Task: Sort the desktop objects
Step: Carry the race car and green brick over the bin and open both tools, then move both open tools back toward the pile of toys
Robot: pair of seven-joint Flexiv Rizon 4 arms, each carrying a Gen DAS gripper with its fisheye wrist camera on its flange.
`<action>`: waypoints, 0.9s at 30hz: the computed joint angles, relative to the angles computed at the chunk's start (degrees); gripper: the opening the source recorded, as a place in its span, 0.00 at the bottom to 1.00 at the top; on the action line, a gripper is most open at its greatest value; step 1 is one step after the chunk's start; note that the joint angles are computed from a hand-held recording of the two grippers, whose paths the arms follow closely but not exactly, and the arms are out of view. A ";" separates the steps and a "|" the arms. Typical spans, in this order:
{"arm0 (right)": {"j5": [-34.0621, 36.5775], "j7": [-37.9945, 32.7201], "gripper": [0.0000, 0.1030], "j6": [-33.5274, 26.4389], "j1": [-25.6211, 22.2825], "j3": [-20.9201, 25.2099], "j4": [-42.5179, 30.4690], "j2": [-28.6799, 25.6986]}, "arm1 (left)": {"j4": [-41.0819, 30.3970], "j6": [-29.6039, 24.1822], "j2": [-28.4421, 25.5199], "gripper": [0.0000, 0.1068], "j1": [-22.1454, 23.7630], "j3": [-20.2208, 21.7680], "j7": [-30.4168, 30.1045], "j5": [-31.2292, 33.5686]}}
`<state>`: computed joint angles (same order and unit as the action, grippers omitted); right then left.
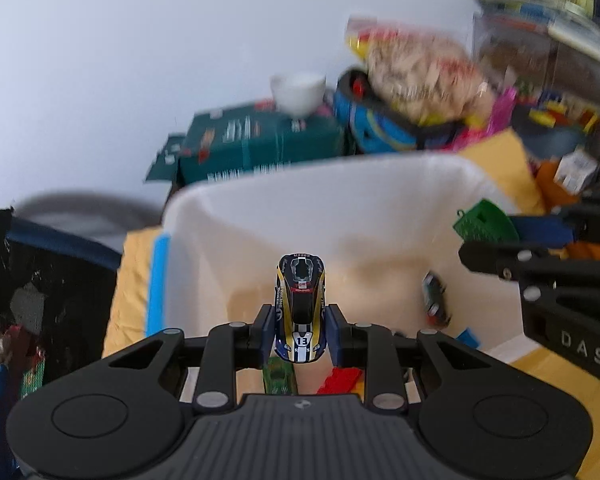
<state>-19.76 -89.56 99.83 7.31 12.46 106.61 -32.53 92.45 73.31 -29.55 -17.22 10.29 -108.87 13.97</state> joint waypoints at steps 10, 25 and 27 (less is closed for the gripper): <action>1.78 1.68 0.37 -0.50 4.19 -4.61 0.32 0.06 | 2.11 2.37 2.29 0.38 -1.64 1.55 -1.87 2.12; -13.22 2.71 0.38 9.29 -19.32 12.70 17.83 5.99 | 22.12 5.85 16.48 0.55 -7.58 4.32 -17.36 19.19; -14.82 2.35 0.38 10.54 -19.07 10.93 21.52 6.96 | 24.96 5.59 16.87 0.55 -6.20 1.61 -16.41 18.62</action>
<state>-34.58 -87.21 110.37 -11.76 23.39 128.13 -25.57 117.41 78.90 -12.68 -23.42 11.90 -125.28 32.59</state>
